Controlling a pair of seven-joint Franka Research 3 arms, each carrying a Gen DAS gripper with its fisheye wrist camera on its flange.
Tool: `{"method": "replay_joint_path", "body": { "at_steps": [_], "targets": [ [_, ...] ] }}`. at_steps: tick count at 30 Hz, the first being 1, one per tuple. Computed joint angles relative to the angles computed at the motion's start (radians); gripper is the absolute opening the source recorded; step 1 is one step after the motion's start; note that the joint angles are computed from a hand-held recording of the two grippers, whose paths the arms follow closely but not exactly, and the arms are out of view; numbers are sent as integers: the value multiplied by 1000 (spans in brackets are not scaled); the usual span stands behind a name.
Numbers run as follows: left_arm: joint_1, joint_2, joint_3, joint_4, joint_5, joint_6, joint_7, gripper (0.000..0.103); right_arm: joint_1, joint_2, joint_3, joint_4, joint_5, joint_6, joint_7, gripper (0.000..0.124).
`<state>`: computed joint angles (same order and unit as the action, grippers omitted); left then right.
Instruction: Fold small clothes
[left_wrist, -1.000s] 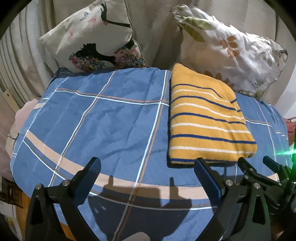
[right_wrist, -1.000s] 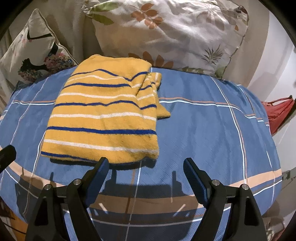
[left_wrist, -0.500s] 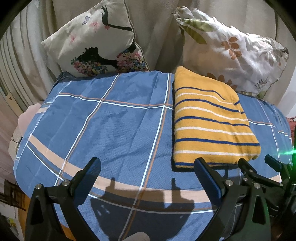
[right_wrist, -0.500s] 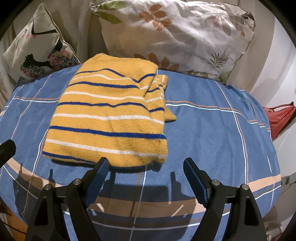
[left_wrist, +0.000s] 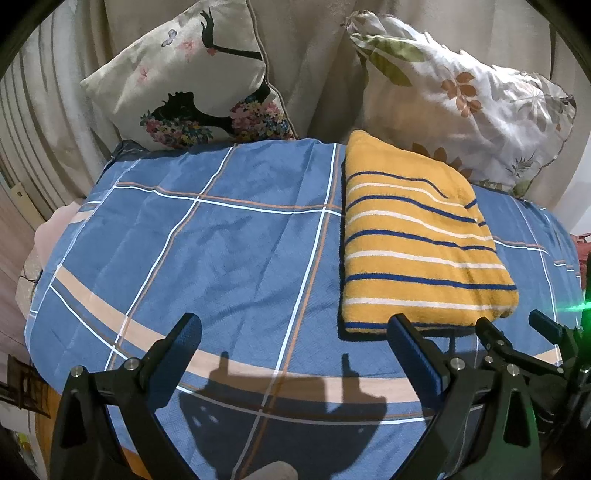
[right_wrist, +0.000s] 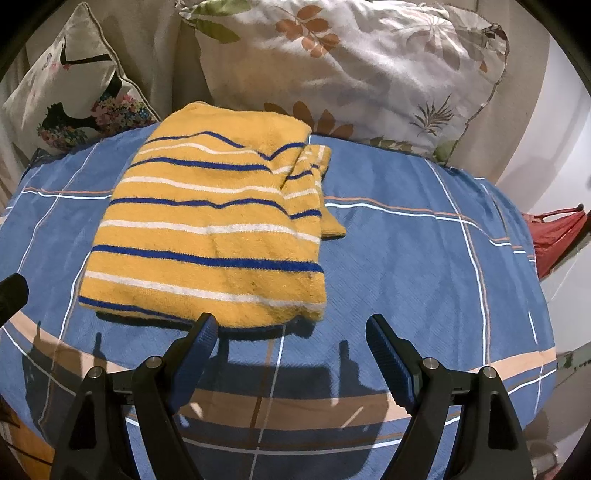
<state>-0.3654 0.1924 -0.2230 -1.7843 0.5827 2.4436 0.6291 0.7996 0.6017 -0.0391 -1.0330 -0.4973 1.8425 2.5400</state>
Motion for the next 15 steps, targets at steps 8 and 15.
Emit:
{"method": "replay_joint_path", "body": {
  "at_steps": [8,15],
  "targets": [
    [-17,1,-5,16,26,-26,-2,100,8,-34,0,-39,-27,-10,24,86],
    [-30,-5,-8,19,50,-45,-13,100,6,-74,9,-91,-63,-1,46,86]
  ]
}}
